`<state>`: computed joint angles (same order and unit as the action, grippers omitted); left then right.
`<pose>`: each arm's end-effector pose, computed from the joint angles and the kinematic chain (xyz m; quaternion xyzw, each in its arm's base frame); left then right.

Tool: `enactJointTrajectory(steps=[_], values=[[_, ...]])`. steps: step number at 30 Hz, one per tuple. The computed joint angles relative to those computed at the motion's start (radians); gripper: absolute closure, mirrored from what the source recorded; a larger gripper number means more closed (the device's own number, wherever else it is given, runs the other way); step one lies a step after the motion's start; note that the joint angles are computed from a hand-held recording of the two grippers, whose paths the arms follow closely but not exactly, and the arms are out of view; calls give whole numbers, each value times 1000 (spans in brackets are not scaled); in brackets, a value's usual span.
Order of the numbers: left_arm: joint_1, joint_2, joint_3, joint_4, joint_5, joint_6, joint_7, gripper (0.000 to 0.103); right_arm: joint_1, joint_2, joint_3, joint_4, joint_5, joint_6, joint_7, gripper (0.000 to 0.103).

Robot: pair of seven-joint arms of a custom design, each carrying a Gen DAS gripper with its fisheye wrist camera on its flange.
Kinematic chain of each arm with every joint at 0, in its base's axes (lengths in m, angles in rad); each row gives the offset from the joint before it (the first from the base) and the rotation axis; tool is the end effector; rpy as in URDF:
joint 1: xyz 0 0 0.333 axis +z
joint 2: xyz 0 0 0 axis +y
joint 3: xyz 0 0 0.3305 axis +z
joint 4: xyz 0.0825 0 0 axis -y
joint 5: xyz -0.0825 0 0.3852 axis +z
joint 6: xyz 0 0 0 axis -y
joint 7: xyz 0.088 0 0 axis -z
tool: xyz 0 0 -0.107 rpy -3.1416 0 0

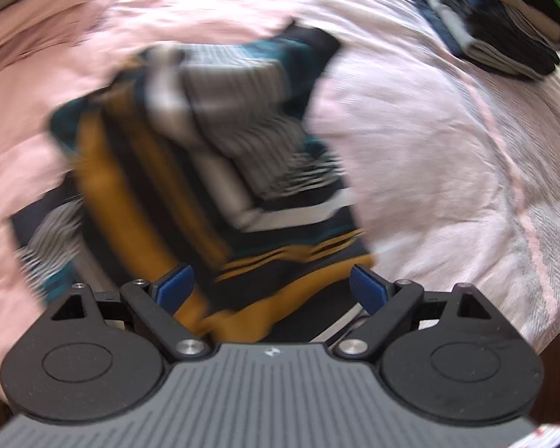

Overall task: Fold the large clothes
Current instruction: 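Grasp a sweater sleeve with the left gripper and lift it up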

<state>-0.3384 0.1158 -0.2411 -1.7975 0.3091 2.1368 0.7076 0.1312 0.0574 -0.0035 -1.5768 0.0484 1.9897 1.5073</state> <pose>0.5295 -0.3236 0.5188 -0.7478 0.6422 -0.1044 0.1319 0.6054 0.0808 0.6465 -0.7553 0.6306 -0.1038 0.1449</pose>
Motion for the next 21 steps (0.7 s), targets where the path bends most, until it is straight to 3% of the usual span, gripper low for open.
enactJointTrajectory(steps=[2,6,8,10,11,12,14,17,21], values=[[-13,87,-3,66,19,10,18,15,-9,10,-10,18,-20,-14,9,48],[-66,242,18,203,69,-50,55,17,-21,29,-17,43,-47,-36,10,48],[-101,296,36,250,119,-117,83,35,-22,42,-15,55,-50,-44,12,48],[-113,304,47,241,140,-127,107,50,-21,60,-11,70,-36,-50,7,48],[-114,287,51,214,156,-110,119,68,-20,71,-8,80,-25,-52,2,48],[-117,268,54,192,178,-112,138,78,-16,87,-4,92,-14,-52,-2,48],[-104,186,57,109,199,-77,139,87,-10,116,6,121,11,-56,-18,48],[-73,15,63,-19,255,-88,58,90,1,167,25,171,65,-45,-68,48],[11,-227,54,-133,346,-215,-50,90,21,234,59,238,146,-22,-149,48]])
